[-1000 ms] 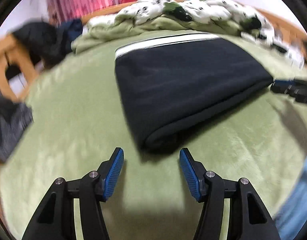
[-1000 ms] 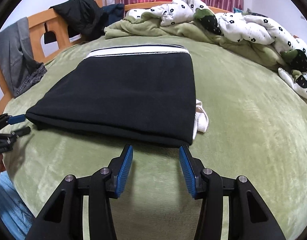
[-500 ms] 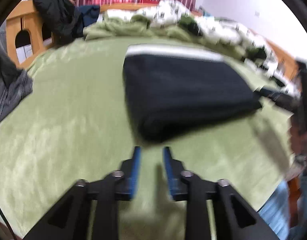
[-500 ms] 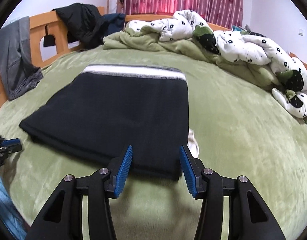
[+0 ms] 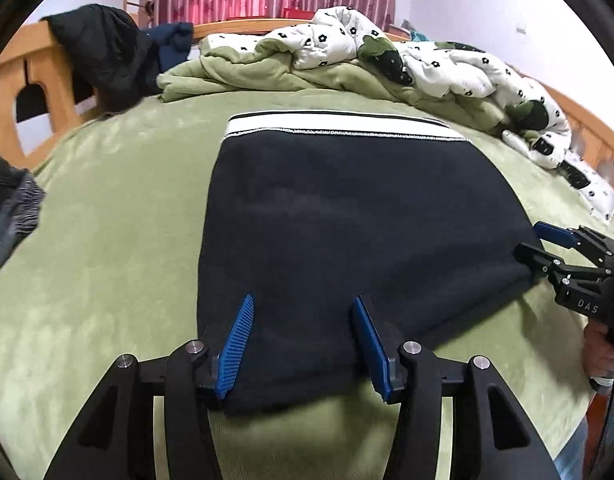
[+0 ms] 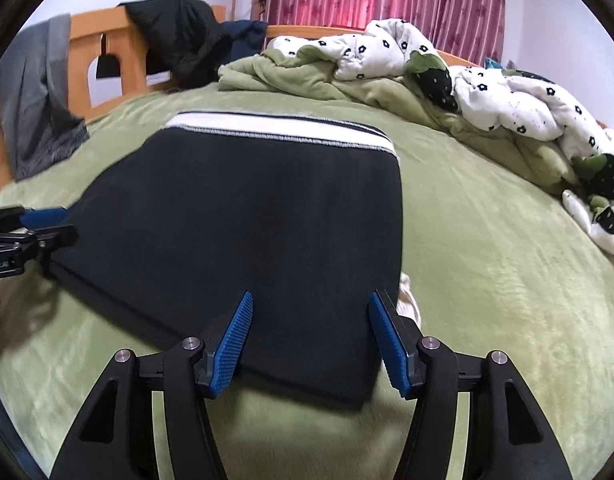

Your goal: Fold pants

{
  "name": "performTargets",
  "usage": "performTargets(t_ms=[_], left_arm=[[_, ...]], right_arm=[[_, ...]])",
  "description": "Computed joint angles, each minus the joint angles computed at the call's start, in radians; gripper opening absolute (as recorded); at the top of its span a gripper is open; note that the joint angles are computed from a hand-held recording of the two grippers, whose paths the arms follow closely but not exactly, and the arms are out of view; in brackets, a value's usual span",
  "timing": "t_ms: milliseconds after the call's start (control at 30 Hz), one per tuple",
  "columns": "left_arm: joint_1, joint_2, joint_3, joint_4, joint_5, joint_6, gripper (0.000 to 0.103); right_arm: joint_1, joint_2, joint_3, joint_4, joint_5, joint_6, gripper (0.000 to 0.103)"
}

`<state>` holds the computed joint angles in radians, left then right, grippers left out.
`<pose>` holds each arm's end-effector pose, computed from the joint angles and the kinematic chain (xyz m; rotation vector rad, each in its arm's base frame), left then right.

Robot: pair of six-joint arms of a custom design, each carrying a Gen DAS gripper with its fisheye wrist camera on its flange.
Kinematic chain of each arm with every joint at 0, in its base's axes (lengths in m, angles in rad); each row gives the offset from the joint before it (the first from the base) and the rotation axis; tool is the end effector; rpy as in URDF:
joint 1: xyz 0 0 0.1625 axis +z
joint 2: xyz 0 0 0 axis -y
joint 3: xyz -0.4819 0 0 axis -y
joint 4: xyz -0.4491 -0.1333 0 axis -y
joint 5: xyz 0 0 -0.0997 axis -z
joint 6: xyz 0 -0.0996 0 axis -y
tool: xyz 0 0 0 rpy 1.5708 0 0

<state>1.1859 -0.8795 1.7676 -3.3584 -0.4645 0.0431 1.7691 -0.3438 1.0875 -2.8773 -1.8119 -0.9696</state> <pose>-0.0521 -0.7207 0.2356 -0.1527 2.0138 -1.1240 0.2886 -0.8805 -0.0077 1.3839 -2.2626 0.5892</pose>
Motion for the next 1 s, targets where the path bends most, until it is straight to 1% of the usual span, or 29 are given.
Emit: performTargets(t_ms=[33, 67, 133, 233, 267, 333, 400, 433, 500, 567, 600, 667, 700, 767, 800, 900, 933, 1000], left_arm=[[-0.009, -0.002, 0.001, 0.053, 0.031, -0.052, 0.049], [-0.014, -0.01, 0.003, 0.099, 0.044, -0.098, 0.049], [-0.023, -0.032, 0.022, 0.168, 0.051, -0.179, 0.049], [-0.04, -0.076, 0.049, 0.307, 0.051, -0.307, 0.049], [-0.047, -0.084, 0.059, 0.32, 0.054, -0.32, 0.049], [-0.068, -0.106, 0.082, 0.357, 0.043, -0.354, 0.05], [-0.091, -0.119, 0.099, 0.373, 0.033, -0.385, 0.05], [-0.107, -0.123, 0.109, 0.37, 0.04, -0.392, 0.05], [-0.147, -0.129, 0.13, 0.352, 0.072, -0.395, 0.05], [-0.181, -0.141, 0.144, 0.371, 0.096, -0.426, 0.05], [-0.198, -0.15, 0.153, 0.375, 0.103, -0.439, 0.05], [-0.235, -0.167, 0.172, 0.401, 0.137, -0.479, 0.054], [-0.25, -0.173, 0.18, 0.414, 0.158, -0.497, 0.058], [-0.285, -0.186, 0.198, 0.433, 0.21, -0.527, 0.062], [-0.297, -0.193, 0.204, 0.459, 0.227, -0.552, 0.066], [-0.333, -0.23, 0.221, 0.655, 0.276, -0.741, 0.068], [-0.343, -0.243, 0.226, 0.725, 0.289, -0.806, 0.068], [-0.362, -0.263, 0.237, 0.818, 0.301, -0.9, 0.069]], right_arm=[[0.0, -0.005, 0.005, 0.006, -0.003, 0.019, 0.059], [-0.001, -0.011, 0.01, 0.015, -0.004, 0.04, 0.059], [-0.006, -0.028, 0.027, 0.033, -0.012, 0.098, 0.059], [-0.012, -0.061, 0.07, 0.038, -0.036, 0.167, 0.059], [-0.011, -0.075, 0.09, 0.035, -0.053, 0.19, 0.059], [-0.004, -0.103, 0.139, -0.016, -0.09, 0.206, 0.059], [0.003, -0.144, 0.194, -0.049, -0.095, 0.214, 0.059], [0.008, -0.167, 0.22, -0.058, -0.093, 0.221, 0.059], [0.021, -0.213, 0.274, -0.095, -0.088, 0.237, 0.059], [0.034, -0.257, 0.319, -0.118, -0.079, 0.251, 0.062], [0.043, -0.282, 0.341, -0.123, -0.076, 0.261, 0.065], [0.053, -0.324, 0.379, -0.128, -0.057, 0.281, 0.066], [0.058, -0.348, 0.399, -0.125, -0.047, 0.293, 0.066], [0.067, -0.379, 0.427, -0.128, -0.046, 0.314, 0.07], [0.072, -0.396, 0.448, -0.149, -0.05, 0.325, 0.075], [0.082, -0.434, 0.499, -0.212, -0.046, 0.331, 0.092], [0.084, -0.445, 0.517, -0.241, -0.045, 0.328, 0.096], [0.088, -0.464, 0.546, -0.277, -0.046, 0.326, 0.097]])
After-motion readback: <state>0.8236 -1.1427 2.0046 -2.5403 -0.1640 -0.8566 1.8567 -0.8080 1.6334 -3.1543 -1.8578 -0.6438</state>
